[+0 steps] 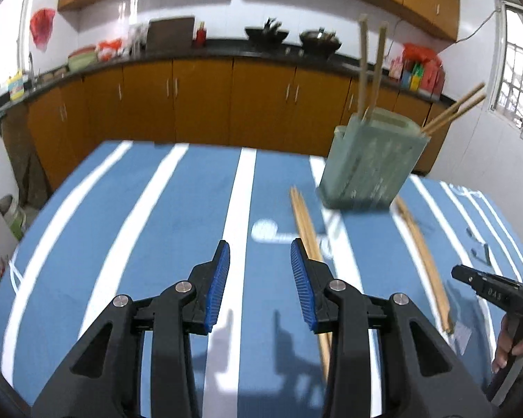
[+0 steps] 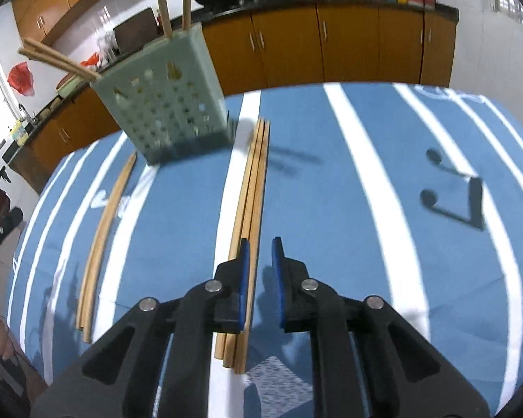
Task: Organize utensils
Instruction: 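Drop both chopsticks into the green holder by opening both tools, then close the right tool on a chopstick while the left tool grasps another chopstick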
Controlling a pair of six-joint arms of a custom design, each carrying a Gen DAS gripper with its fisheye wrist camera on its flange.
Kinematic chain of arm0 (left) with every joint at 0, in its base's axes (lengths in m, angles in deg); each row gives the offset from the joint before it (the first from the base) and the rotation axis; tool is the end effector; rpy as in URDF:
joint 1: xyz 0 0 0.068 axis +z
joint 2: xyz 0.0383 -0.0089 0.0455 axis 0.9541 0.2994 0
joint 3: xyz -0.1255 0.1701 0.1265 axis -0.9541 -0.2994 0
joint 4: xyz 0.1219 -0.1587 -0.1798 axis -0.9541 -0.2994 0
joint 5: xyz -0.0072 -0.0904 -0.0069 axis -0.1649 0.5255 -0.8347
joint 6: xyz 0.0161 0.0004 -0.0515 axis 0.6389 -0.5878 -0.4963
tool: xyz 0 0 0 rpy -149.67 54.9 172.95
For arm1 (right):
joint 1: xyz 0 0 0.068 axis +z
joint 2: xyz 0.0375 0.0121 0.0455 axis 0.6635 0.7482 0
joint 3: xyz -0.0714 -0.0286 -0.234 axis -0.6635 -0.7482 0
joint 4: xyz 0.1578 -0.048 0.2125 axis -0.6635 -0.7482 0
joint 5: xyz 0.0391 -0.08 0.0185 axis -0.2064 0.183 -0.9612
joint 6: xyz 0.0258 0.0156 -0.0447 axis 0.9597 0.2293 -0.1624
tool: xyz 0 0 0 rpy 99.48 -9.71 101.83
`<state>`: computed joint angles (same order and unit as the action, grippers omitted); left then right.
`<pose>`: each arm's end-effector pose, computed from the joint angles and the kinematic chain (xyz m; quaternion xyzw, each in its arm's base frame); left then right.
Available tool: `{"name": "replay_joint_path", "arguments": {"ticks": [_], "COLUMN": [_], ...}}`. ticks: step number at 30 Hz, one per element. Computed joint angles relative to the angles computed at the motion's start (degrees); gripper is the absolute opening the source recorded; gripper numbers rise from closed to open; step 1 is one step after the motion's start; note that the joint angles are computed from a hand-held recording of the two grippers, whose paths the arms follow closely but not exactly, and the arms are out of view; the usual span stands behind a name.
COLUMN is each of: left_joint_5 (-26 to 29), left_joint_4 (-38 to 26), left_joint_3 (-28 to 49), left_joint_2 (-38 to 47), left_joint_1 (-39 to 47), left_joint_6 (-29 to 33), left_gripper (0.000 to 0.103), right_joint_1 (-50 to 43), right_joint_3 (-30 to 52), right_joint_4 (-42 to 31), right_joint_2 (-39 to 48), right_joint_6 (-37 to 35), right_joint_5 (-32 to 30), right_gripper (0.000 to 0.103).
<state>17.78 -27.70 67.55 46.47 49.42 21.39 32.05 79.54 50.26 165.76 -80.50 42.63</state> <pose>0.2756 -0.1126 0.1751 0.0422 0.9038 -0.0754 0.4192 0.2821 -0.0402 0.1274 0.0975 0.9363 0.0839 0.3267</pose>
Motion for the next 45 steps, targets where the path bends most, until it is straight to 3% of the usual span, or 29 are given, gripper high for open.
{"name": "replay_joint_path", "arguments": {"ticks": [8,15,25,30,38,45], "left_joint_5": [0.9,1.6,6.5,7.2,4.6,-0.8], "left_joint_4": [1.1,0.9,2.1,2.2,0.7,-0.7], "left_joint_3": [-2.0,-0.8,-0.9,0.0,2.2,6.0], "left_joint_2": [2.2,4.4,7.5,10.0,13.7,17.2], "left_joint_1": [0.0,-1.0,-2.1,-4.0,-6.5,-8.9], "left_joint_6": [-0.9,-1.5,-2.4,-2.5,-1.9,-1.1], "left_gripper": [0.037,0.037,0.037,0.031,0.025,0.024], "right_joint_1": [1.0,2.9,-0.7,-0.2,0.0,0.3], "right_joint_3": [1.1,0.8,0.2,-0.6,-0.8,-1.3], "right_joint_4": [1.5,2.8,4.4,5.4,5.7,5.8], "right_joint_2": [4.4,4.7,4.8,4.5,4.6,3.9], "right_joint_6": [-0.4,-1.6,-0.6,-1.1,-1.0,-1.3], "right_joint_5": [0.8,6.5,7.6,8.6,8.7,9.2], "right_gripper": [0.013,0.008,0.008,0.008,0.008,0.008]}}
